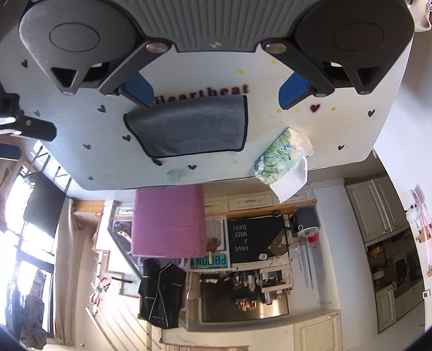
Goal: Fold towel
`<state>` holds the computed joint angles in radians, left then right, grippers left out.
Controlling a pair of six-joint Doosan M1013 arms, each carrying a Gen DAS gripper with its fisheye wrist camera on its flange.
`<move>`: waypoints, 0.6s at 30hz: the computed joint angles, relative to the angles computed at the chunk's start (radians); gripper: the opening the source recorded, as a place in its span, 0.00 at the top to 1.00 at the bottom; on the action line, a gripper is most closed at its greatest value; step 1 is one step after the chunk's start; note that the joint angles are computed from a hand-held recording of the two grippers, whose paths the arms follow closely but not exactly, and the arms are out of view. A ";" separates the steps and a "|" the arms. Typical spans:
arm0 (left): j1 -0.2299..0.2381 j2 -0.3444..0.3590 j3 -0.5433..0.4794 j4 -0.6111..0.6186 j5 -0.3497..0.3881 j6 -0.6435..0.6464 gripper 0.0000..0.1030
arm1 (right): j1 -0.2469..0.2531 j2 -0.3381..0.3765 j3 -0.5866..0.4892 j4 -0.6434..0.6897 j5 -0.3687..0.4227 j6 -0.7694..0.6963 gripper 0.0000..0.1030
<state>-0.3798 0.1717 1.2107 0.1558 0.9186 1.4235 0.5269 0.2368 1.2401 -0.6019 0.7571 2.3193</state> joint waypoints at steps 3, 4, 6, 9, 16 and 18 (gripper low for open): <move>-0.001 -0.030 0.028 -0.007 -0.017 0.003 0.05 | 0.014 -0.019 0.022 -0.016 -0.009 0.004 0.00; -0.002 -0.042 0.040 -0.007 -0.025 0.005 0.05 | 0.019 -0.024 0.028 -0.020 -0.011 0.007 0.00; -0.002 -0.061 0.061 -0.014 -0.039 0.015 0.05 | 0.027 -0.036 0.041 -0.024 -0.015 0.010 0.00; 0.000 -0.085 0.084 -0.033 -0.042 0.031 0.05 | 0.044 -0.056 0.063 -0.043 -0.027 0.038 0.00; -0.008 -0.148 0.147 -0.033 -0.079 0.051 0.05 | 0.075 -0.106 0.116 -0.072 -0.042 0.090 0.00; -0.010 -0.164 0.163 -0.024 -0.087 0.044 0.05 | 0.083 -0.118 0.130 -0.082 -0.044 0.095 0.00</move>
